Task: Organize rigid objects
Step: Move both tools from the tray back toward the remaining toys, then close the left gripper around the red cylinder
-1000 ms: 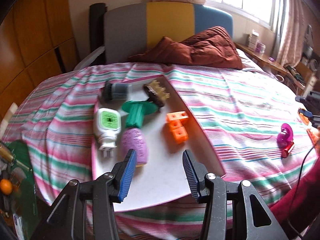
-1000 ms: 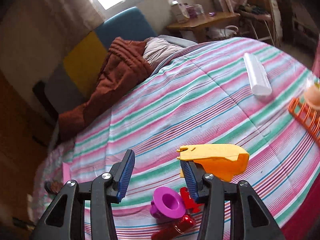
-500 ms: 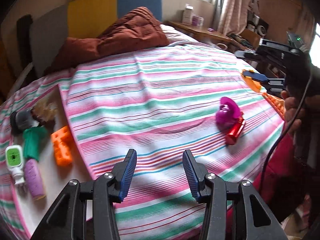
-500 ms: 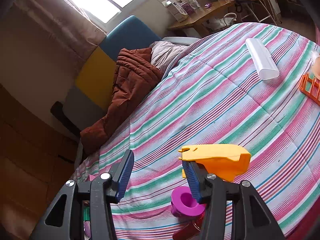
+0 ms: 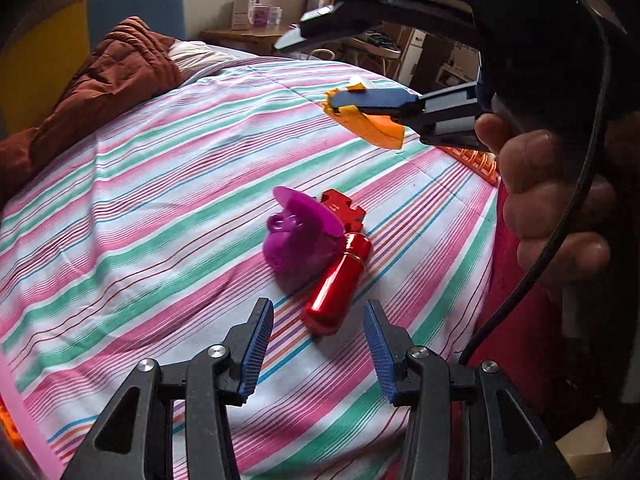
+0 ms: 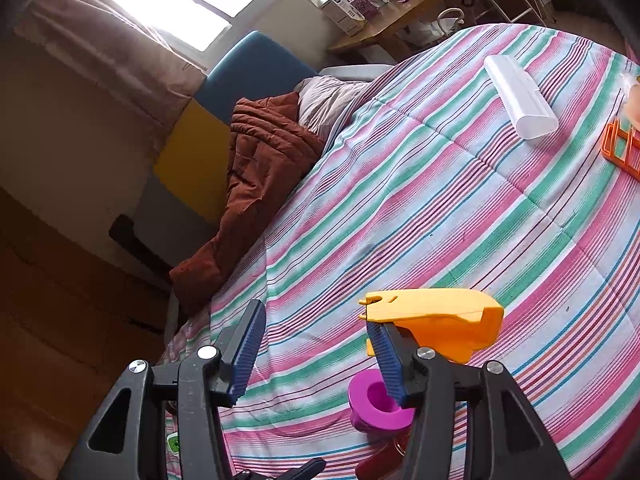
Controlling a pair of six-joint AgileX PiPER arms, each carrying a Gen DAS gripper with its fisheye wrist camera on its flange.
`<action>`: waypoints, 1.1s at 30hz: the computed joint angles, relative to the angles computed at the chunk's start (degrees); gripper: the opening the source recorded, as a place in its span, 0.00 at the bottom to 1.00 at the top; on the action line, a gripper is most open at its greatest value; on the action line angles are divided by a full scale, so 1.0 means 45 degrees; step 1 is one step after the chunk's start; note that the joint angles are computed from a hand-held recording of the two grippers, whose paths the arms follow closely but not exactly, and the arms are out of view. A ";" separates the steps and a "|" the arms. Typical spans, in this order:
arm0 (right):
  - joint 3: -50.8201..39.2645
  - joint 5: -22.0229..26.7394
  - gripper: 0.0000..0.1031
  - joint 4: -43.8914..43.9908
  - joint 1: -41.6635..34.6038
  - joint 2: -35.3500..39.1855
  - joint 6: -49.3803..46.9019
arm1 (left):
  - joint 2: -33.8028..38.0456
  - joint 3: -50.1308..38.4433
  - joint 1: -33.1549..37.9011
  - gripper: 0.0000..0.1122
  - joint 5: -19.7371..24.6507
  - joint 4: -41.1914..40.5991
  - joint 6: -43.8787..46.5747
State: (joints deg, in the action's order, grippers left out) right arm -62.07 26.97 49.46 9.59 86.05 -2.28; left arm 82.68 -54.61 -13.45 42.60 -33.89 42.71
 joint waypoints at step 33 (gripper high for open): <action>0.0161 0.2725 0.52 -0.3923 -0.2067 -0.3139 0.1586 | -0.1380 0.2419 0.4486 0.23 -0.0087 -0.1321 0.0992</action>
State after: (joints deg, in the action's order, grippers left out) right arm -61.34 39.23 31.81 0.29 71.93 4.85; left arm 76.47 -43.72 6.74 42.21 -39.83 47.18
